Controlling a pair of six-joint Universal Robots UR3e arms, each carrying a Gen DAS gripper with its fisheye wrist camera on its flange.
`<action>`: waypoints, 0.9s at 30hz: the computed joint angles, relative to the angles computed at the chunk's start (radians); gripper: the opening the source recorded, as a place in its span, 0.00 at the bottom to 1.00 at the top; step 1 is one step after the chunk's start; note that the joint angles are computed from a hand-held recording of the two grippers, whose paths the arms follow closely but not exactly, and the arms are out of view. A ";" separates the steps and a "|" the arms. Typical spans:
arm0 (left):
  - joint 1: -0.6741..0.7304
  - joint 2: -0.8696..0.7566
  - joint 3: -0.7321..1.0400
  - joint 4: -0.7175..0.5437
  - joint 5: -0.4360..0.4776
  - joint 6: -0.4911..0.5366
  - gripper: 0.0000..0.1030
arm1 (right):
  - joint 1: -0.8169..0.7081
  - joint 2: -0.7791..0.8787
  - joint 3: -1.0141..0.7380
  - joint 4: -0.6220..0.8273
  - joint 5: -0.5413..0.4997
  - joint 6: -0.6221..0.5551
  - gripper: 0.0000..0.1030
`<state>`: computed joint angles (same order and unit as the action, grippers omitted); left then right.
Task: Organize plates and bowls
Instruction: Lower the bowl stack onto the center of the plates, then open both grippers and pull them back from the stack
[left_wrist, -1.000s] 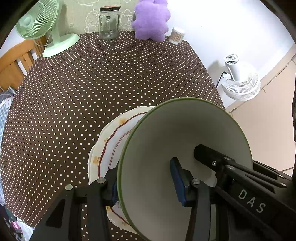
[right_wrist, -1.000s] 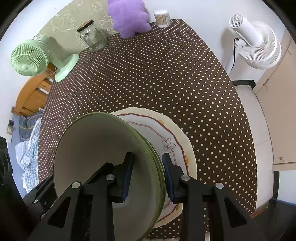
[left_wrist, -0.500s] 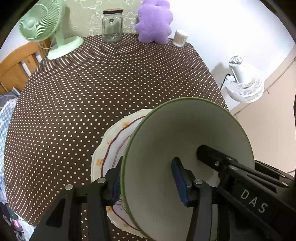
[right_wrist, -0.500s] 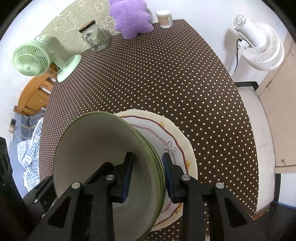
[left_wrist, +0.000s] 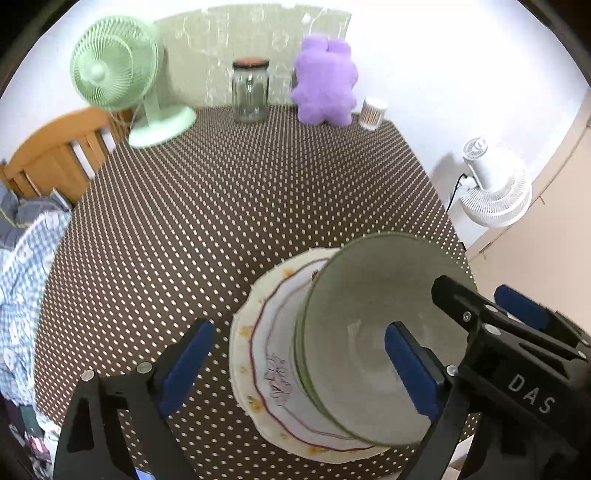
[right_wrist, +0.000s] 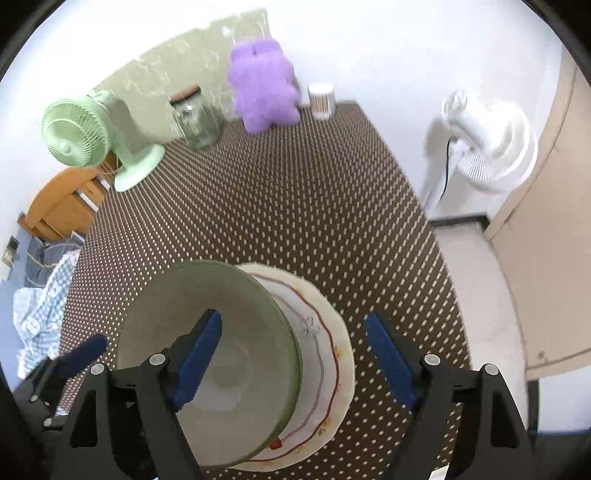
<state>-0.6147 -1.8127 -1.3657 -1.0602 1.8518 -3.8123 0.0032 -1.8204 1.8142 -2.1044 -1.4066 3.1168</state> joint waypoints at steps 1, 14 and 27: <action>-0.001 0.010 -0.004 0.004 0.009 0.009 0.92 | 0.021 -0.006 -0.007 -0.010 -0.028 0.012 0.81; -0.044 0.295 -0.273 0.115 0.218 0.089 0.92 | 0.268 -0.100 0.006 -0.112 -0.217 0.225 0.81; 0.001 0.604 -0.615 0.249 0.307 0.101 0.94 | 0.643 -0.070 0.078 -0.288 -0.545 0.442 0.83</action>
